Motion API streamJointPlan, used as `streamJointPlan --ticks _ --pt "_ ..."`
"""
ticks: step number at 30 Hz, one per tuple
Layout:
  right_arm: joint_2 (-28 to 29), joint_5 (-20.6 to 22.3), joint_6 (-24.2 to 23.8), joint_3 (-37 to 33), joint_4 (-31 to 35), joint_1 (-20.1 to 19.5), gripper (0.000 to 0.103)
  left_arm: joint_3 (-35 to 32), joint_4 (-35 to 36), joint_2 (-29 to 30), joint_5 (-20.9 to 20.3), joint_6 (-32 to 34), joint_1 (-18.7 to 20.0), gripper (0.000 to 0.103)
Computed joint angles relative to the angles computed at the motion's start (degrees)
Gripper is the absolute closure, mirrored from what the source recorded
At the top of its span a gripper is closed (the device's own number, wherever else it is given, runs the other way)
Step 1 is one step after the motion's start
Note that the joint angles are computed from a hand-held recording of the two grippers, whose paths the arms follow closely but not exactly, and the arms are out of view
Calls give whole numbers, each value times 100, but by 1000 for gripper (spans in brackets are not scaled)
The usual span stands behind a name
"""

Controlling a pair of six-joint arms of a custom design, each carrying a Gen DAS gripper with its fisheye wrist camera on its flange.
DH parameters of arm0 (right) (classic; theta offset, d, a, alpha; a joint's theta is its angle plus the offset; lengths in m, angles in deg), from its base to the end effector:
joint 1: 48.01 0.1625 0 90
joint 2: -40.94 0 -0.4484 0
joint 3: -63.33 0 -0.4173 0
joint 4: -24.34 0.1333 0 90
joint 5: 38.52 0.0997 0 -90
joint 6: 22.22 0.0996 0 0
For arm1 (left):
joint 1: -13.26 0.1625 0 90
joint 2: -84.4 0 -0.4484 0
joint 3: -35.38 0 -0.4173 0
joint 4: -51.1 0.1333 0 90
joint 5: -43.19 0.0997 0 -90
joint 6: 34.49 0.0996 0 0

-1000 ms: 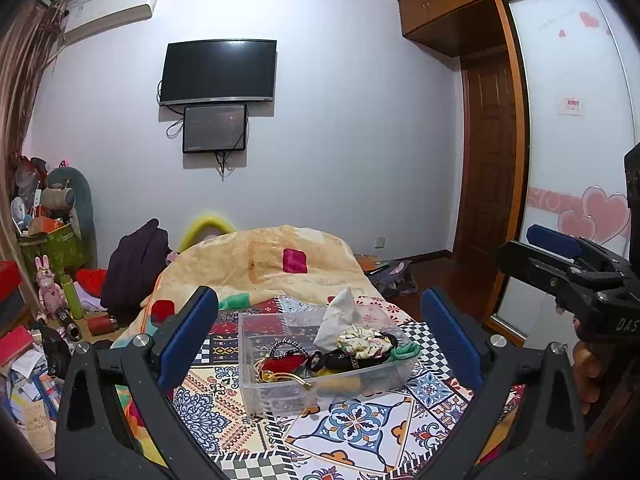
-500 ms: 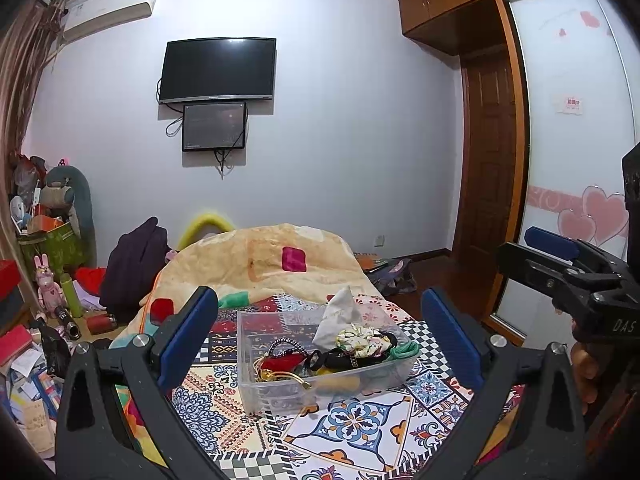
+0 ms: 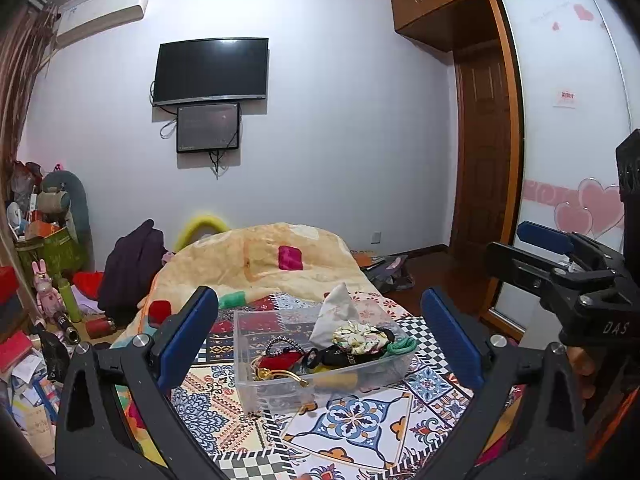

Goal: Organize soft objects

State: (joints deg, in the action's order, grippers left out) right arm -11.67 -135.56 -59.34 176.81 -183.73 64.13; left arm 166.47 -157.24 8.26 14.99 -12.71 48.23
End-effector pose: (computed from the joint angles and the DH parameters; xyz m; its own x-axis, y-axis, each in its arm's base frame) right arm 0.3430 -0.5217 0.1845 -0.6408 -0.5250 0.5602 -0.7410 0.2320 -0.6302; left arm -0.2288 -0.4298 0.3243 -0.7149 0.0355 -0.6983 0.6809 0.2623 -0.6838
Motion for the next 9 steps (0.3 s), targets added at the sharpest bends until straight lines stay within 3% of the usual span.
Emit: streamJointPlan --ticks 9 --pt "1 -38 5 -1 19 3 0 -7 134 -49 0 -155 27 0"
